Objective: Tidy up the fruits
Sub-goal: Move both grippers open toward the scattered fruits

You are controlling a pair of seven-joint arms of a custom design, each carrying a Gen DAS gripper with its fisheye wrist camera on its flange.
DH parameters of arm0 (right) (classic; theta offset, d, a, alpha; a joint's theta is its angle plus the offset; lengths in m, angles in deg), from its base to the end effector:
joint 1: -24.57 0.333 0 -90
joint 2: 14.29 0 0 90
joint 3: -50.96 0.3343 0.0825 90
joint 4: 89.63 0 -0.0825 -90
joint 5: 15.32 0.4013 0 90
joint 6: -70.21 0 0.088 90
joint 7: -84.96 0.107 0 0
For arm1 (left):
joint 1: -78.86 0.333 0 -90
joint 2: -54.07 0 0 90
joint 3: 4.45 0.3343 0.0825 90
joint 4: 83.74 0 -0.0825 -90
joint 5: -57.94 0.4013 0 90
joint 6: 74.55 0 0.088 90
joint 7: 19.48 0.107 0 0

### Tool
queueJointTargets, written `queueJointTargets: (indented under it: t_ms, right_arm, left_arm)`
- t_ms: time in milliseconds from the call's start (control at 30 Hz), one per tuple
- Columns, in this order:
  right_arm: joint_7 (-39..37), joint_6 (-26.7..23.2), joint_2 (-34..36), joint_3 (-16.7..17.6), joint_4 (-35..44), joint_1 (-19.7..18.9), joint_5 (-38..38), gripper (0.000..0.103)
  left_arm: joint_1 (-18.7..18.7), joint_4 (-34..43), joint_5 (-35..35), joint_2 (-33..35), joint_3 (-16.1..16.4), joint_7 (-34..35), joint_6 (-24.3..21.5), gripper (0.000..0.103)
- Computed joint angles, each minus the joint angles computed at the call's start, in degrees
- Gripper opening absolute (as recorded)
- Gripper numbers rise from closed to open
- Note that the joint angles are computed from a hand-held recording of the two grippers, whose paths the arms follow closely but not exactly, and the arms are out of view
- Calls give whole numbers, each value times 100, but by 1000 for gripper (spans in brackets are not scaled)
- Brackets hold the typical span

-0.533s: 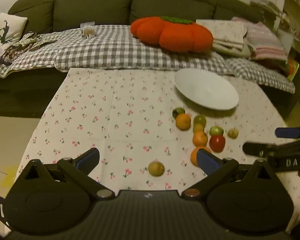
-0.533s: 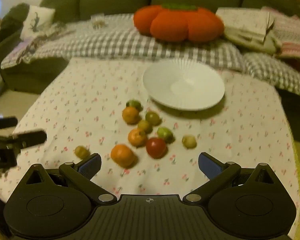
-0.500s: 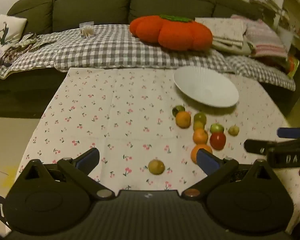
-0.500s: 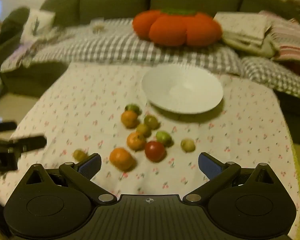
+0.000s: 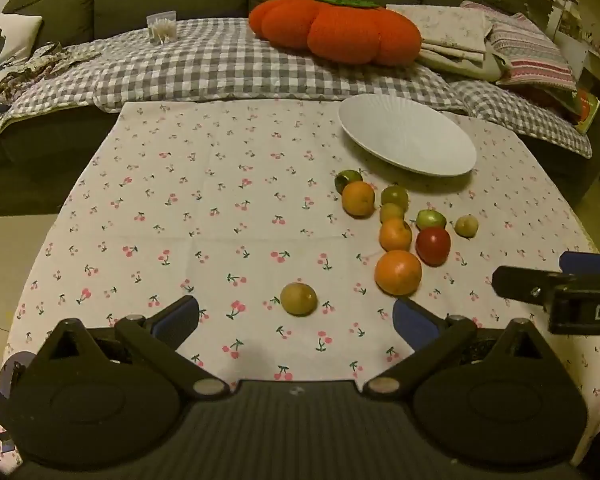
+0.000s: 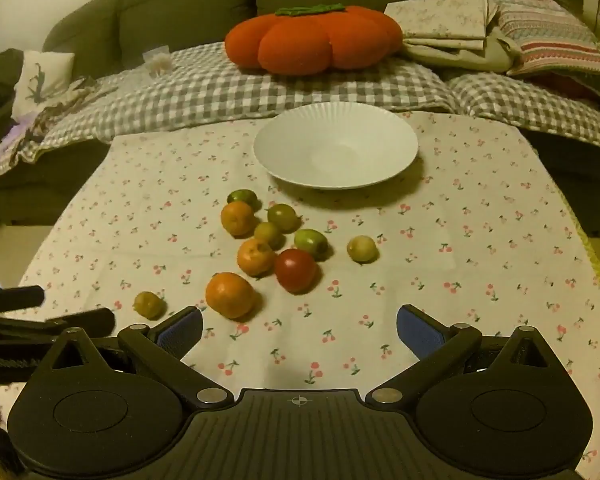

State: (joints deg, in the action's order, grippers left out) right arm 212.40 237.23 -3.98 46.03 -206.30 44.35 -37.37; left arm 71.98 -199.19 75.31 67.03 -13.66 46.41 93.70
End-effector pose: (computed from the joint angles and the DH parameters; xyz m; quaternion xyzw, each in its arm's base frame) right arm 0.6165 0.1901 0.4428 -0.6473 0.6756 -0.2134 0.2813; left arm 0.6259 -0.1942 0.4300 -0.6233 0.7012 -0.2819 0.2008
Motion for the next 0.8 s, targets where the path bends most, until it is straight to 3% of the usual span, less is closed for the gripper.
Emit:
queueJointTargets:
  t_ms: [133,233,567,700,800]
  right_arm:
    - [349,89,-35,-180,-2,131,-492,103]
    - [359,16,-41,-126,21,98,-587,103]
    - [-136,109,-66,71,-47,-30,-195,103]
    - [-492,132,-56,177,-60,-103,208,103]
    - [-612,156,-53,172,-75,-93,382,103]
  left_arm:
    - [44,-19,-36,-5,-29,108,43,102]
    - [50,-46,-19,-16,-23,170,32,102]
    - [122,-67,-234,-11,-112,376,-10,102]
    - [298,-37,-720,29,-325,800,-148,102]
    - [191,-51,-626,26,-213,757,-124,102]
